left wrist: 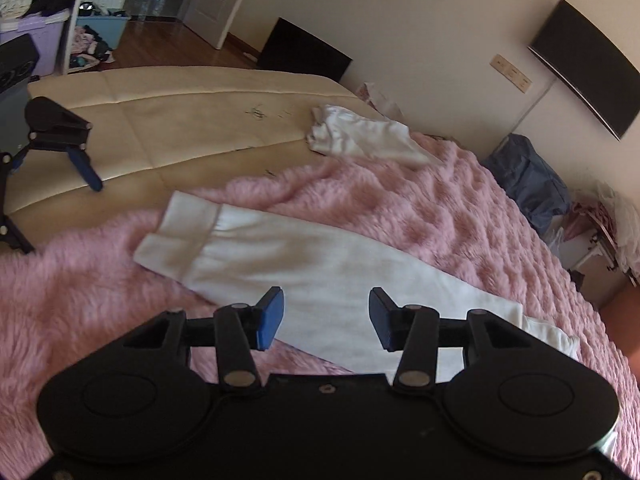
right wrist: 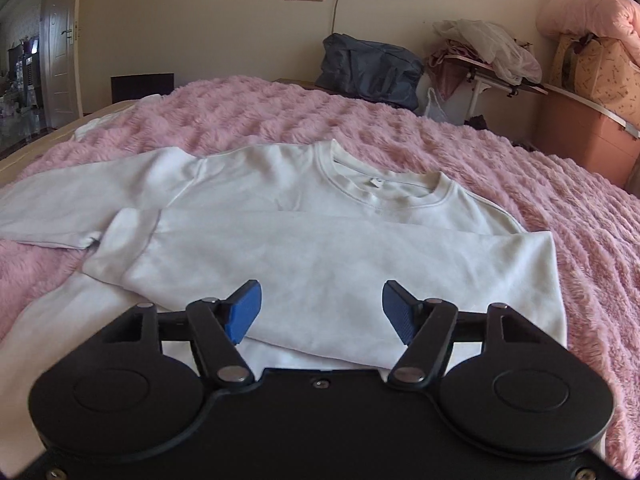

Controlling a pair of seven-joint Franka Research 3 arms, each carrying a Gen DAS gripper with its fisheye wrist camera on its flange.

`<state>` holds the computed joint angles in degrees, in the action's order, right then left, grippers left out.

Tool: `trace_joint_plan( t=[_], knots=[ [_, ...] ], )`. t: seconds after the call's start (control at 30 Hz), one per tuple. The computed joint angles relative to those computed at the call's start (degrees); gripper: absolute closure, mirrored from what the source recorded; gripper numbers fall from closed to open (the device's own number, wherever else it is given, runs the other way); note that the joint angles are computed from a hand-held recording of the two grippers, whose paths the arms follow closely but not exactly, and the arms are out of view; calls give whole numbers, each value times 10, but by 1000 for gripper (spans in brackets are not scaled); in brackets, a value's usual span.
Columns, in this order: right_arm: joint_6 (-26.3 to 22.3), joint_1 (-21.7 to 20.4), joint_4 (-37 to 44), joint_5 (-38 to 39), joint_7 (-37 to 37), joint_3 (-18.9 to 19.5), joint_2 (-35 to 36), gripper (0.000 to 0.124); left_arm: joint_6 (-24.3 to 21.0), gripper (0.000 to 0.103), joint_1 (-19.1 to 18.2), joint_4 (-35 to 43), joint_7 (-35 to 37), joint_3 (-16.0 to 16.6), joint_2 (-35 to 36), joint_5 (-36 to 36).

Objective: Fold small clothes
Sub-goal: 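Grasp the other sleeve cuff with the left tool and fold it across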

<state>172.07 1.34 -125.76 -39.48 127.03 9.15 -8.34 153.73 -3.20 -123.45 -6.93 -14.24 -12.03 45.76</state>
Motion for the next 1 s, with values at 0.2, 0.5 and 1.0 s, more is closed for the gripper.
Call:
trace_joint_plan(
  t=[0.2,0.5,1.0],
  knots=[
    [5,56,18,42,-50,6,29,56,20,55,33,-64,-48,21,-31,5],
    [-41,110,46,77,-108,-18,54,56,116,59,93,-90,-181,6,5,49],
    [-64,145,71,75,-111,-39,78,56,100,96,75,-33,-350,23,24,276]
  ],
)
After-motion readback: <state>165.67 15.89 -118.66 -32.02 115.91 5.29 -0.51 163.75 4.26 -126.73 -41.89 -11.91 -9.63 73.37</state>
